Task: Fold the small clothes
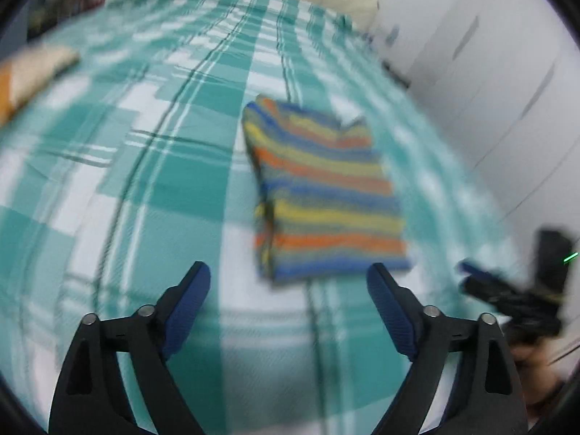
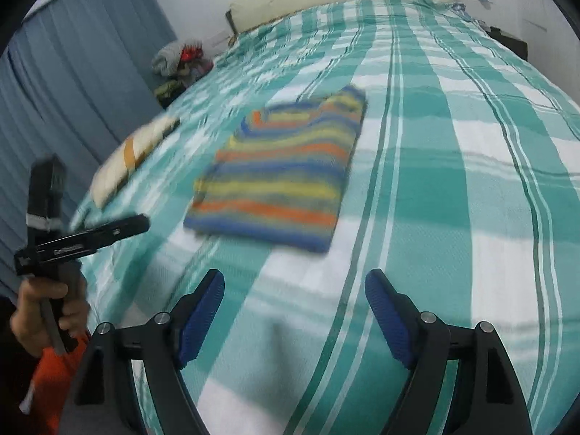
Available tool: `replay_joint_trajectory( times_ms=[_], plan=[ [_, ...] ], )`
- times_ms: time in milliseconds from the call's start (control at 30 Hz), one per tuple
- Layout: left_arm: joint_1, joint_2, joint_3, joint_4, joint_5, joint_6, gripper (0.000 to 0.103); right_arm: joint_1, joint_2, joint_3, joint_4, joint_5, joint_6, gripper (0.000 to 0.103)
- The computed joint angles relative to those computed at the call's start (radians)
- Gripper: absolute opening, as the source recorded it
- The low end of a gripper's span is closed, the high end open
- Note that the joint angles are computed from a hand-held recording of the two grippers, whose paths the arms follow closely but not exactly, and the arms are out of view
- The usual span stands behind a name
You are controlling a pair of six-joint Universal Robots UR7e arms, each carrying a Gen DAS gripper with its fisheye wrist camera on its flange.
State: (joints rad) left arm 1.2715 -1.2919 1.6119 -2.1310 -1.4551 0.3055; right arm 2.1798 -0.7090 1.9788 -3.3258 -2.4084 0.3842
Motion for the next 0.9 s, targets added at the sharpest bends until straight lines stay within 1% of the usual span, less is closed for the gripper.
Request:
replay_joint_trajectory(
  times_ms=[67,133,200,300,333,367,400,433,467,500,533,567,633,667,733,800,867,900],
  plan=[
    [0.014,0.063,-0.076,0.03,-0.024,-0.024,0.092,-0.038,-0.025,0.004,-0.059,0.039,-0.028,0.081],
    [0.017,0.131,-0.147,0.07,-0.027,-0.019,0.092,-0.095,-0.053,0.004,-0.09,0.107,-0.031,0.083],
    [0.017,0.196,-0.2,0.096,-0.029,-0.017,0.092,-0.16,-0.069,-0.007,-0.102,0.186,-0.019,0.083],
    [0.027,0.276,-0.26,0.12,-0.05,-0.041,0.092,-0.256,-0.057,-0.03,-0.132,0.348,-0.027,0.083],
    [0.031,0.294,-0.273,0.122,-0.057,-0.056,0.091,-0.289,-0.052,-0.04,-0.127,0.422,-0.027,0.082],
    [0.035,0.313,-0.281,0.108,-0.075,-0.068,0.091,-0.321,-0.035,-0.065,-0.109,0.473,-0.016,0.079],
    [0.036,0.32,-0.282,0.096,-0.089,-0.069,0.09,-0.331,-0.022,-0.083,-0.105,0.483,-0.02,0.076],
    [0.037,0.331,-0.284,0.088,-0.115,-0.068,0.077,-0.341,-0.003,-0.108,-0.106,0.499,-0.038,0.074],
    [0.039,0.342,-0.295,0.105,-0.139,-0.073,0.059,-0.347,0.018,-0.138,-0.103,0.522,-0.061,0.066],
    [0.035,0.363,-0.314,0.146,-0.132,-0.092,0.02,-0.348,0.038,-0.169,-0.081,0.531,-0.071,0.057],
    [0.026,0.368,-0.31,0.145,-0.1,-0.106,0.019,-0.341,0.054,-0.203,-0.032,0.506,-0.063,0.035],
    [0.015,0.357,-0.286,0.109,-0.078,-0.099,0.018,-0.323,0.072,-0.242,0.024,0.439,-0.061,0.028],
    [-0.006,0.328,-0.251,0.07,-0.053,-0.081,0.016,-0.274,0.098,-0.295,0.072,0.313,-0.087,0.025],
    [-0.023,0.301,-0.225,0.041,-0.046,-0.054,0.016,-0.255,0.102,-0.306,0.07,0.285,-0.097,0.024],
    [-0.045,0.269,-0.203,0.012,-0.044,-0.028,0.016,-0.214,0.104,-0.324,0.052,0.241,-0.146,0.023],
    [-0.072,0.234,-0.196,-0.007,-0.063,-0.004,0.016,-0.17,0.1,-0.346,0.031,0.207,-0.2,0.023],
    [-0.092,0.214,-0.203,-0.009,-0.086,0.007,0.016,-0.134,0.088,-0.361,0.003,0.19,-0.242,0.023],
    [-0.099,0.209,-0.212,-0.001,-0.094,0.007,0.016,-0.123,0.081,-0.364,-0.005,0.185,-0.25,0.023]
  ],
)
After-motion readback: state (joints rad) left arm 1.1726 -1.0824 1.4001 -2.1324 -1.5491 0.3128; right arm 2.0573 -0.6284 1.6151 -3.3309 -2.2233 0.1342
